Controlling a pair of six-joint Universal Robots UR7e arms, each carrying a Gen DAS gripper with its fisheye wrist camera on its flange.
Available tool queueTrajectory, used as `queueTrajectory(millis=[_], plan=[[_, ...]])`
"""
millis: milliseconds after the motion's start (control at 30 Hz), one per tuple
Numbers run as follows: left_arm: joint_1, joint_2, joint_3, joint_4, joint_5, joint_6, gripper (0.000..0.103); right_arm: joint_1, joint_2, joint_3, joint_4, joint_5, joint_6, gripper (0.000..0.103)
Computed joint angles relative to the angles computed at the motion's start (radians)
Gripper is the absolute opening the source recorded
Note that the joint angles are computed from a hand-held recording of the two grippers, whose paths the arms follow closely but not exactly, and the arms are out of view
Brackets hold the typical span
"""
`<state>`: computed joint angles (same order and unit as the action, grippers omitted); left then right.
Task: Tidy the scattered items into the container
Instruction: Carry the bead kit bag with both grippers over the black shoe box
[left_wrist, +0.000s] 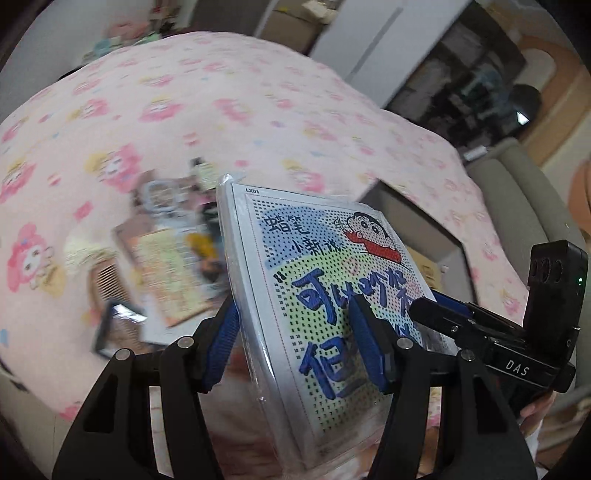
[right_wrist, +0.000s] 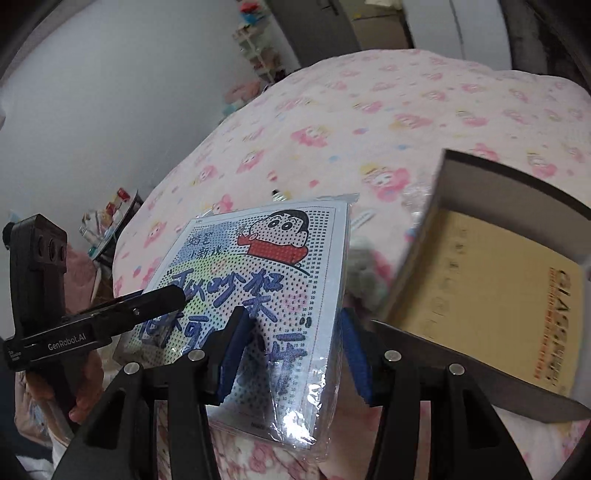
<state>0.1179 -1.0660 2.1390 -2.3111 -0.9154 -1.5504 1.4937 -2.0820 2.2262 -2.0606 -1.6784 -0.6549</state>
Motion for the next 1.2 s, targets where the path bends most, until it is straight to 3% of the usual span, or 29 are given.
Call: queueTrajectory(millis=[267, 567, 800, 1033, 1200], plan=[[0.067, 0.235, -0.227, -0.139, -0.04, 0.249, 0.06, -0.204, -0.054, -0.131, 0.061, 0.1, -0.105, 0.047], [0.173, 0.451, -0.454, -0.168, -0.122, 0.369, 0.061, -0.351, 0.061, -0.264, 0.031, 0.154, -0.168, 0.047], [0.237, 0.549, -0.572, -0.115, -0.149, 0.409, 0.063, -0.384, 0.186, -0.346, 0.02, 0.15, -0.15, 0.047], [0.268, 0.596, -0.623, -0.107, -0.201, 0.422, 0.063, -0.418, 0.219, -0.369, 0.01, 0.152, -0.164, 0.047], [0.269, 0.627, -0.644, -0.068, -0.215, 0.408, 0.063, -0.418, 0.22, -0.316, -0.064, 0.052, -0.191, 0.047]])
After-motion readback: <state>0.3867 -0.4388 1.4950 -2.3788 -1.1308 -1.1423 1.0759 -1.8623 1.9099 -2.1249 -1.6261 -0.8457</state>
